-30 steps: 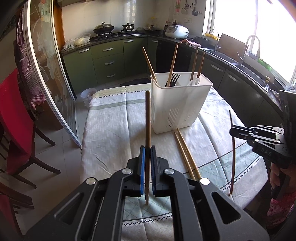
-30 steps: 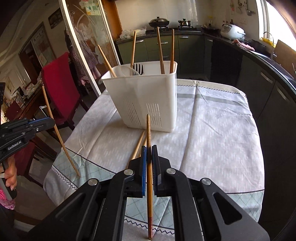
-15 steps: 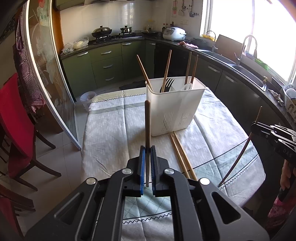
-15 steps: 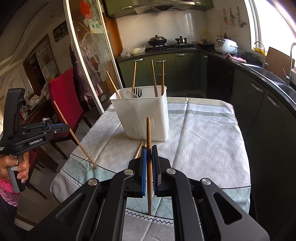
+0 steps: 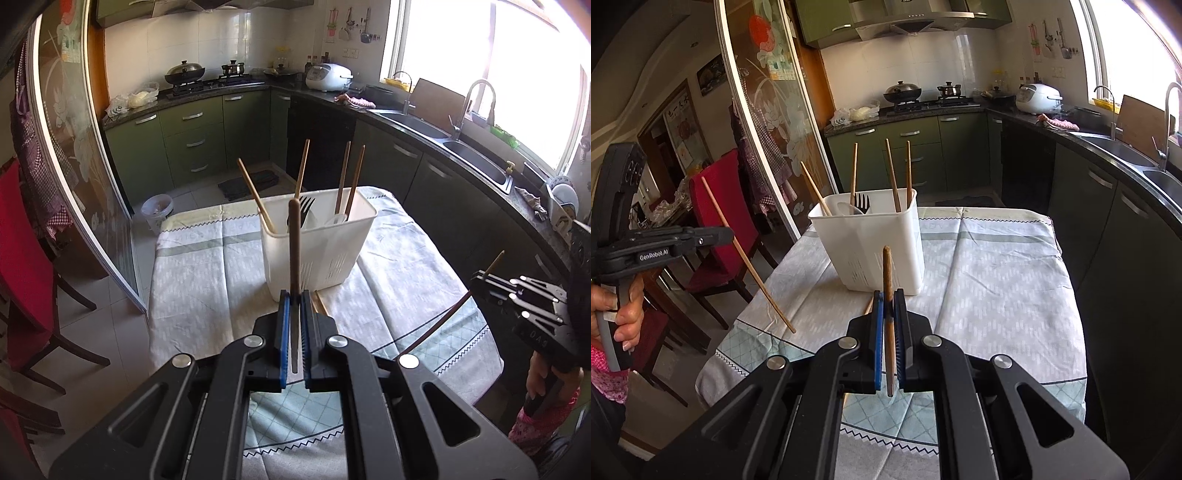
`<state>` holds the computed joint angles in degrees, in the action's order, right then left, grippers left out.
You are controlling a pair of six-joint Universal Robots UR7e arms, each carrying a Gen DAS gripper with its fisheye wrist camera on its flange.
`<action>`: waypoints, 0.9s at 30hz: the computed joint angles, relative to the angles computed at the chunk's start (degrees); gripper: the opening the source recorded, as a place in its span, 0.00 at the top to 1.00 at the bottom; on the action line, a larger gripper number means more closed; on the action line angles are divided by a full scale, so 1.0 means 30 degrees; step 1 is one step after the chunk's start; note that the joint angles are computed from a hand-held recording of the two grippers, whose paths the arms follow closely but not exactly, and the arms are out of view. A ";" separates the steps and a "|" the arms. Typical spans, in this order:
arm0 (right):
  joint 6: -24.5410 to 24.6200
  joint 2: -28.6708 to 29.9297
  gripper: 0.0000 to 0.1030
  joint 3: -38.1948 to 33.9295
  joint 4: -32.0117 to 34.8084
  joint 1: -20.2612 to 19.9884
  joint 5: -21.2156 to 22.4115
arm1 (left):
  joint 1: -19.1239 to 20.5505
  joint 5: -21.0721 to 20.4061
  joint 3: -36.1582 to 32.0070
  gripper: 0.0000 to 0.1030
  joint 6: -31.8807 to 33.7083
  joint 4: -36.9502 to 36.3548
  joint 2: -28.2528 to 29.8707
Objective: Organize utensils
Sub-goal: 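Carry both chopsticks over the white holder and release them inside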
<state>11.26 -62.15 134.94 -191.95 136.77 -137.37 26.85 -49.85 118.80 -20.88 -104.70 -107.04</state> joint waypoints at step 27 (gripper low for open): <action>-0.1517 -0.0768 0.94 -0.0972 0.0056 -0.0045 -0.0374 | 0.2847 0.1532 -0.2785 0.94 0.3845 -0.7416 0.6892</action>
<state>6.71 -64.45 132.02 -191.78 136.63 -138.49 35.39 -45.26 110.45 -9.34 -126.94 -86.36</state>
